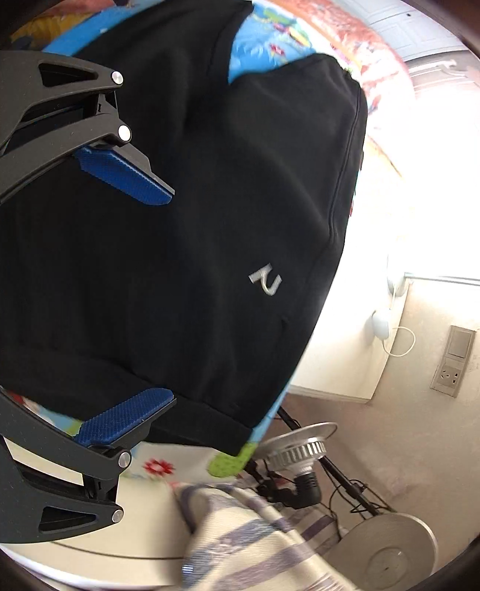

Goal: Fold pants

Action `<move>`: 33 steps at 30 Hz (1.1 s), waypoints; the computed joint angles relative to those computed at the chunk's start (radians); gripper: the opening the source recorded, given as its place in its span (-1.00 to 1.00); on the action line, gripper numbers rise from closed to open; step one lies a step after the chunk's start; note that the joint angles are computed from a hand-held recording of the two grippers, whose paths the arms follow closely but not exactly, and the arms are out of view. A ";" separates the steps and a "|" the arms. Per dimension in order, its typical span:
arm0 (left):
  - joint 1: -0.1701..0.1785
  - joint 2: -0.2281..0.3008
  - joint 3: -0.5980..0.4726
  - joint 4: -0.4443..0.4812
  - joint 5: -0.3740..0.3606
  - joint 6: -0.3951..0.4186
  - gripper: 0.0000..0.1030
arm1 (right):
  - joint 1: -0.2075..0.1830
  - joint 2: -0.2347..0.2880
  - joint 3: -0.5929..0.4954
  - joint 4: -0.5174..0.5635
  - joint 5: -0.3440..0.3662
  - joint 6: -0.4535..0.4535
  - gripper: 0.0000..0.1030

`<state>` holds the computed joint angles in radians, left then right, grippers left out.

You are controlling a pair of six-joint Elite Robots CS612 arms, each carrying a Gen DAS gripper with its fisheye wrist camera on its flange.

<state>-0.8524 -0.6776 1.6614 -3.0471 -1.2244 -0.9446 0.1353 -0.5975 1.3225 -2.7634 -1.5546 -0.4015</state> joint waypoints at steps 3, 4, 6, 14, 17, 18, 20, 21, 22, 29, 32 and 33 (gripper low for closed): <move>0.004 -0.005 -0.028 0.115 0.050 -0.010 0.95 | -0.013 0.103 -0.220 0.189 -0.030 -0.088 0.88; 0.007 -0.006 -0.033 0.142 0.056 -0.014 0.95 | -0.015 0.135 -0.282 0.244 -0.049 -0.114 0.87; 0.015 -0.011 -0.038 0.189 0.056 -0.034 0.95 | -0.016 0.198 -0.399 0.338 -0.088 -0.166 0.85; 0.020 -0.026 -0.089 0.512 0.158 -0.130 0.96 | -0.042 0.362 -0.713 0.620 0.014 -0.223 0.69; 0.028 -0.021 -0.111 0.599 0.169 -0.156 0.96 | -0.061 0.359 -0.730 0.712 0.124 -0.243 0.06; 0.032 -0.018 -0.117 0.615 0.168 -0.159 0.96 | -0.062 0.346 -0.705 0.699 0.128 -0.264 -0.15; 0.037 -0.013 -0.126 0.637 0.167 -0.163 0.96 | -0.060 0.323 -0.662 0.667 0.098 -0.278 -0.67; 0.039 -0.011 -0.128 0.640 0.166 -0.163 0.96 | -0.064 0.314 -0.649 0.664 0.101 -0.280 -0.81; 0.040 -0.010 -0.130 0.639 0.165 -0.161 0.96 | -0.069 0.295 -0.616 0.636 0.112 -0.286 -0.81; 0.073 -0.008 -0.078 0.377 0.073 -0.137 0.96 | -0.111 0.050 -0.221 0.334 0.304 -0.366 -0.84; 0.102 -0.006 -0.057 0.207 0.040 -0.138 0.95 | -0.121 -0.057 -0.020 0.192 0.389 -0.394 -0.85; 0.113 -0.006 -0.057 0.167 0.036 -0.146 0.95 | -0.118 -0.072 0.013 0.162 0.403 -0.390 -0.85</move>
<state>-0.7390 -0.6832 1.6044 -2.8801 -1.1887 -1.0905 0.0175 -0.6692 1.3356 -2.6014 -1.1514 -0.7915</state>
